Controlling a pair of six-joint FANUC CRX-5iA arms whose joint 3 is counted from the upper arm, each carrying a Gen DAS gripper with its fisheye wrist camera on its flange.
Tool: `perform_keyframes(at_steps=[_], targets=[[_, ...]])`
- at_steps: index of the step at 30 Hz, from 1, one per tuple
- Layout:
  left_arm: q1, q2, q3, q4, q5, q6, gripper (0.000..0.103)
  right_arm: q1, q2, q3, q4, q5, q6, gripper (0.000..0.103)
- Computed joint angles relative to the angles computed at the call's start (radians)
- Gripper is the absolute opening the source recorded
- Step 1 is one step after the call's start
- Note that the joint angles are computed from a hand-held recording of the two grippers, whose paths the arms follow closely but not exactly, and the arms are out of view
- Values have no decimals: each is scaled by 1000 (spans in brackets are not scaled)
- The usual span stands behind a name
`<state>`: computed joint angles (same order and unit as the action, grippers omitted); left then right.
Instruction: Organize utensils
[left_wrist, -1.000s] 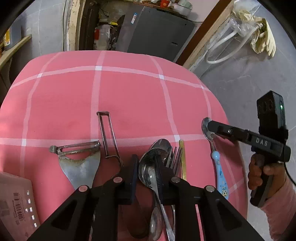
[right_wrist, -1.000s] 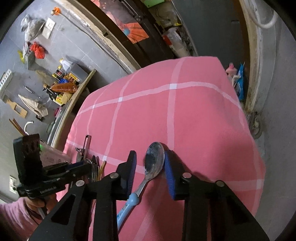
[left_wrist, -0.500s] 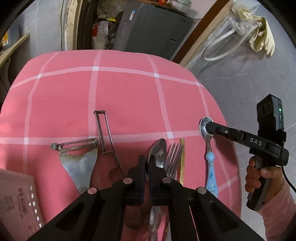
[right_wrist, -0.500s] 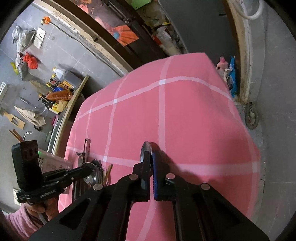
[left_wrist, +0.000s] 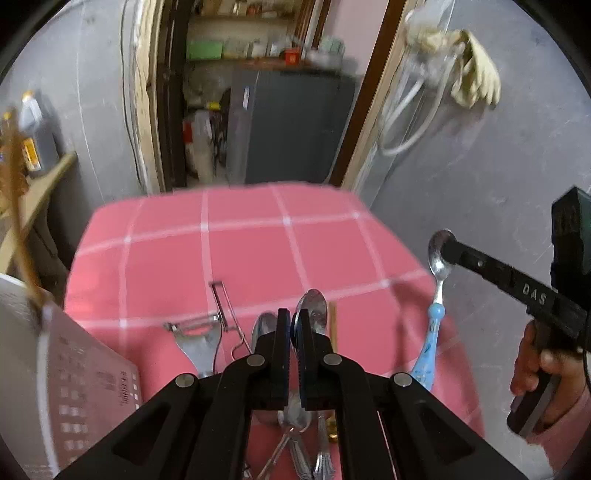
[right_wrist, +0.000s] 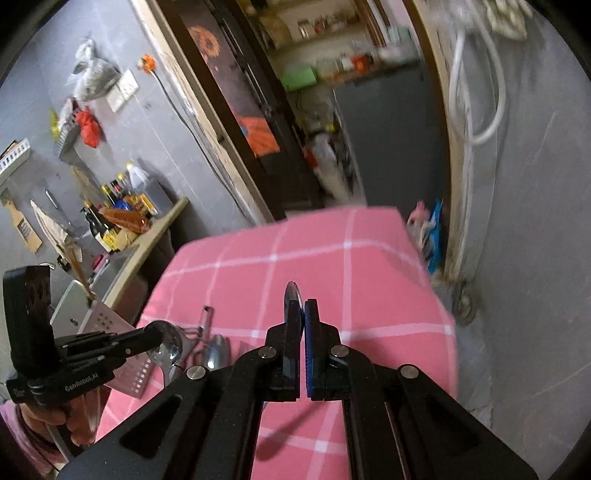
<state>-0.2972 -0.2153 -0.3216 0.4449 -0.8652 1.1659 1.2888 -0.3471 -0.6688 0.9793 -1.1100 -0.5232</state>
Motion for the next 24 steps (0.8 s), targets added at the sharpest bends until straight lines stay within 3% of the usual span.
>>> perform_keyframes(at_steps=[4, 12, 19, 24], targets=[[18, -50, -11, 40, 27, -23, 4, 63, 24, 65, 66, -136, -1, 2], [117, -145, 4, 127, 4, -110, 4, 119, 110, 199, 192, -270, 4, 2], [244, -205, 22, 188, -28, -205, 4, 105, 220, 337, 281, -254, 51, 2], [339, -223, 33, 225, -42, -272, 4, 63, 308, 424, 354, -186, 72, 2]])
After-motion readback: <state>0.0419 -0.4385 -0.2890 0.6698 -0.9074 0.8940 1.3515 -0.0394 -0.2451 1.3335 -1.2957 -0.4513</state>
